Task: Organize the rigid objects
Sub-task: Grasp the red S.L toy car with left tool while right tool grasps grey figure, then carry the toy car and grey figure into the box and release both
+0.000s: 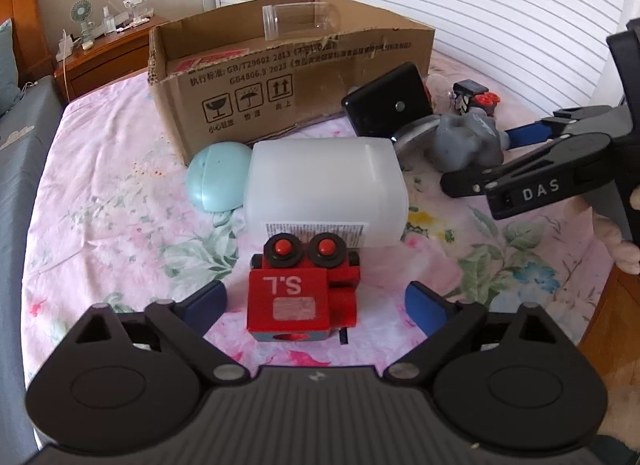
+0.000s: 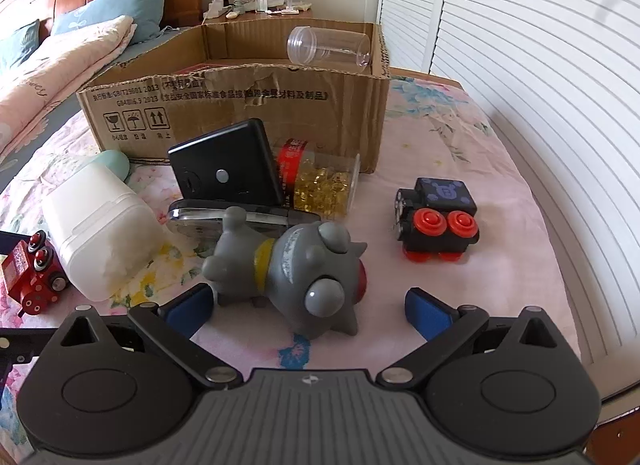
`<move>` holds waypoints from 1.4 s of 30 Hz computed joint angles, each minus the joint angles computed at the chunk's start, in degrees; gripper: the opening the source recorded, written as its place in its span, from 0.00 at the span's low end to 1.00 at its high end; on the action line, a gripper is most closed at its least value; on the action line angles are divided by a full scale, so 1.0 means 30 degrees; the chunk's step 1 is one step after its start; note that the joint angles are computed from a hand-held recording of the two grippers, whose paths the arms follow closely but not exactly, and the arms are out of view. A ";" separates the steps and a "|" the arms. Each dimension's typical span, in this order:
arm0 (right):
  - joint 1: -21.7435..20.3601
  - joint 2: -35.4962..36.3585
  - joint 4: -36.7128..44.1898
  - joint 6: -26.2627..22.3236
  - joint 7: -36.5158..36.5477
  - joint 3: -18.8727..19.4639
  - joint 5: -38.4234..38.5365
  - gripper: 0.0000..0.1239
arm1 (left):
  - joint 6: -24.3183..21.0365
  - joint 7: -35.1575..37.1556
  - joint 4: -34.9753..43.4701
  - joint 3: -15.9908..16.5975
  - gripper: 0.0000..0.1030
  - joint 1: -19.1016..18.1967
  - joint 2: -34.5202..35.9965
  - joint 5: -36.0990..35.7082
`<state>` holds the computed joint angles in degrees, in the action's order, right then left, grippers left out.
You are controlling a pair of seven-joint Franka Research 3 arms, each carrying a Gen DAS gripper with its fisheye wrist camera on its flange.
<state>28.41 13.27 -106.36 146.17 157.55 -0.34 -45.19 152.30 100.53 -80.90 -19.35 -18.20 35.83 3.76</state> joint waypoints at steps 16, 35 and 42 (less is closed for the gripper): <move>0.0230 0.0602 0.0948 0.0676 -0.0294 -0.0444 0.1275 0.74 | -0.0141 -0.0222 0.0449 0.0066 0.62 0.0053 0.0166 0.0190; -0.0137 -0.0903 0.0118 -0.0336 -0.1757 0.0328 0.1360 0.62 | -0.1204 0.1471 0.0150 -0.0225 0.52 0.0452 -0.0583 -0.0489; -0.0669 -0.1689 -0.0241 -0.0026 -0.3216 0.0880 0.2072 0.62 | -0.1734 0.2558 0.0075 -0.0454 0.52 0.0764 -0.1130 -0.1229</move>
